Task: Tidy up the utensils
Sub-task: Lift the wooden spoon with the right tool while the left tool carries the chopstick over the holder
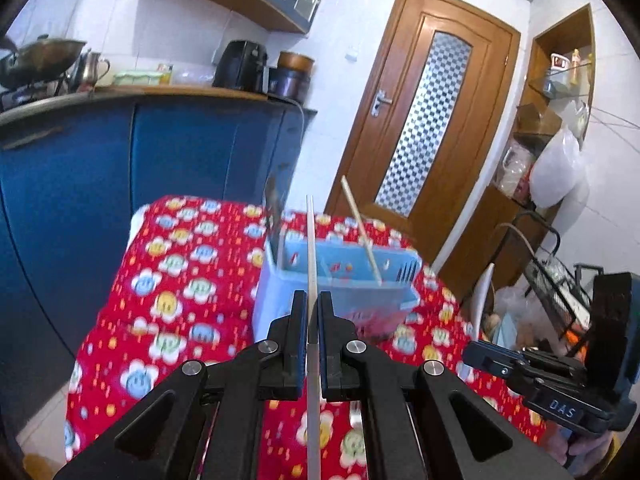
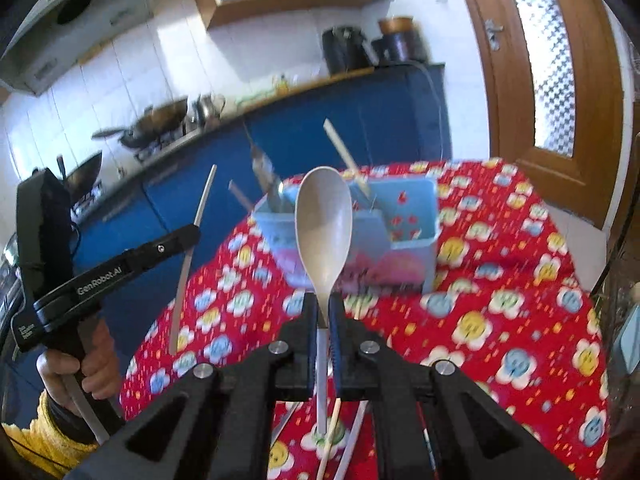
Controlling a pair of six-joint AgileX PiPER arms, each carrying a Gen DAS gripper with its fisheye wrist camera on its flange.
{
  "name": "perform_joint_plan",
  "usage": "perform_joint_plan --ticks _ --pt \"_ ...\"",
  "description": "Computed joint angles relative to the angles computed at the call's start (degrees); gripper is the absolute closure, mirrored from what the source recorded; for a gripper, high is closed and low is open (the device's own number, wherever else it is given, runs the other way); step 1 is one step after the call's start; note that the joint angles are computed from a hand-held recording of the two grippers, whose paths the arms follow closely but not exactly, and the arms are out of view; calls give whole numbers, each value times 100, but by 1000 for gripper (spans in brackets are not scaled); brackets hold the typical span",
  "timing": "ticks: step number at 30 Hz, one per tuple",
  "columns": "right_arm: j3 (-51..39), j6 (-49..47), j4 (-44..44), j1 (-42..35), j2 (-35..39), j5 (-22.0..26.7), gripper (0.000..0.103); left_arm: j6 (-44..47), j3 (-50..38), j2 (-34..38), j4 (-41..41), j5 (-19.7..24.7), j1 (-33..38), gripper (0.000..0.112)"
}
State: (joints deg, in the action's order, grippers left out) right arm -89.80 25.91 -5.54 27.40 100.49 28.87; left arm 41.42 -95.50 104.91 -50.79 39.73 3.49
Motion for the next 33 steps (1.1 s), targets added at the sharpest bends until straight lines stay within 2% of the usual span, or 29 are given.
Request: perform_joint_plan --ticks 10,14,21,25,29,32,33 --pt "-693 235 -553 -485 206 -347 96 -1042 -1676 713 674 -436 -541 107" --pt "-1184 489 -1018 -568 539 -376 96 -970 -2075 1022 663 -941 -760 107" --pt "-2038 690 -1625 -623 1179 -360 96 -1468 -2277 1473 1408 -2111 -1131 107" --pt "-2343 878 -2081 -619 1499 -425 96 -1721 -2332 1717 1780 -2486 -1249 107" --pt "-2610 716 -2060 -648 1794 -406 96 -2032 -2152 1816 2172 -2941 -1332 107" --pt "-2765 707 -2132 -651 1988 -332 96 -2918 -1945 1863 3145 -3391 -1407 107" --pt "-2786 657 -2079 -663 2033 -318 96 -3055 -1937 1883 3303 -3416 -1416 107"
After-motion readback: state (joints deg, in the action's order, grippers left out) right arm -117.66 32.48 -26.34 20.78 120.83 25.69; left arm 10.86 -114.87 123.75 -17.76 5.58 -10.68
